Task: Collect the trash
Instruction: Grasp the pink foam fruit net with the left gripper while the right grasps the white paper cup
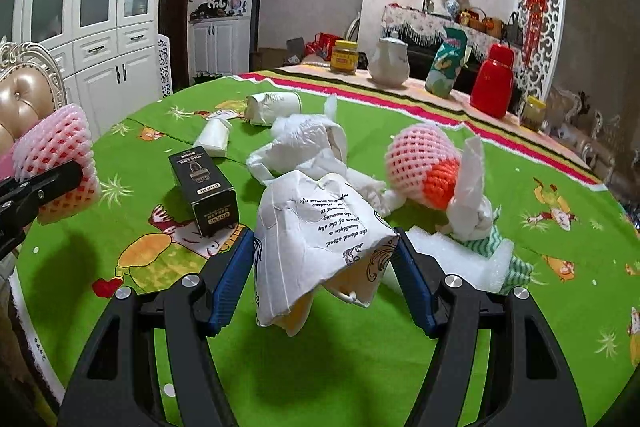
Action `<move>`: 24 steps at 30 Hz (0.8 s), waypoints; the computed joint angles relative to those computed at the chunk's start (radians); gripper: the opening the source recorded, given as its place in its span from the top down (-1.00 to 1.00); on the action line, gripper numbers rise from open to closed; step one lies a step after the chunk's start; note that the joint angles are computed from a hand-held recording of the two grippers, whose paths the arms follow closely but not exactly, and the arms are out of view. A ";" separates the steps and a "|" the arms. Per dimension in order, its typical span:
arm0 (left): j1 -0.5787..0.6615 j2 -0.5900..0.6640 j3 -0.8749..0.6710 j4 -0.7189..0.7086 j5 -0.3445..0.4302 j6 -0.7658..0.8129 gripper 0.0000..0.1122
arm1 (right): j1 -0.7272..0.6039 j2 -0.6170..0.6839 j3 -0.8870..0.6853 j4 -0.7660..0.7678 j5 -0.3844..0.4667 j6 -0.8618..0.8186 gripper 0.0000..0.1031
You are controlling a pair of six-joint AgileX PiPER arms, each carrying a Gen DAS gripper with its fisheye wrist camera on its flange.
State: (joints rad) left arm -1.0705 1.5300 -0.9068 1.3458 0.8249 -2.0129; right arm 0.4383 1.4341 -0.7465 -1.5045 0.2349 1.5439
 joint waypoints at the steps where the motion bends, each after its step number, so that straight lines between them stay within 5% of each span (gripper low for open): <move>1: -0.007 0.000 -0.003 -0.005 0.009 0.008 0.66 | 0.005 -0.003 0.005 -0.015 0.004 0.016 -0.27; 24: -0.068 -0.019 0.004 -0.007 0.083 0.020 0.66 | 0.089 -0.058 0.044 -0.105 0.061 0.103 -0.27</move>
State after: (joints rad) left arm -1.1381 1.5113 -0.9026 1.3392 0.9081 -1.9930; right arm 0.5275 1.3757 -0.7023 -1.6095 0.2959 1.6465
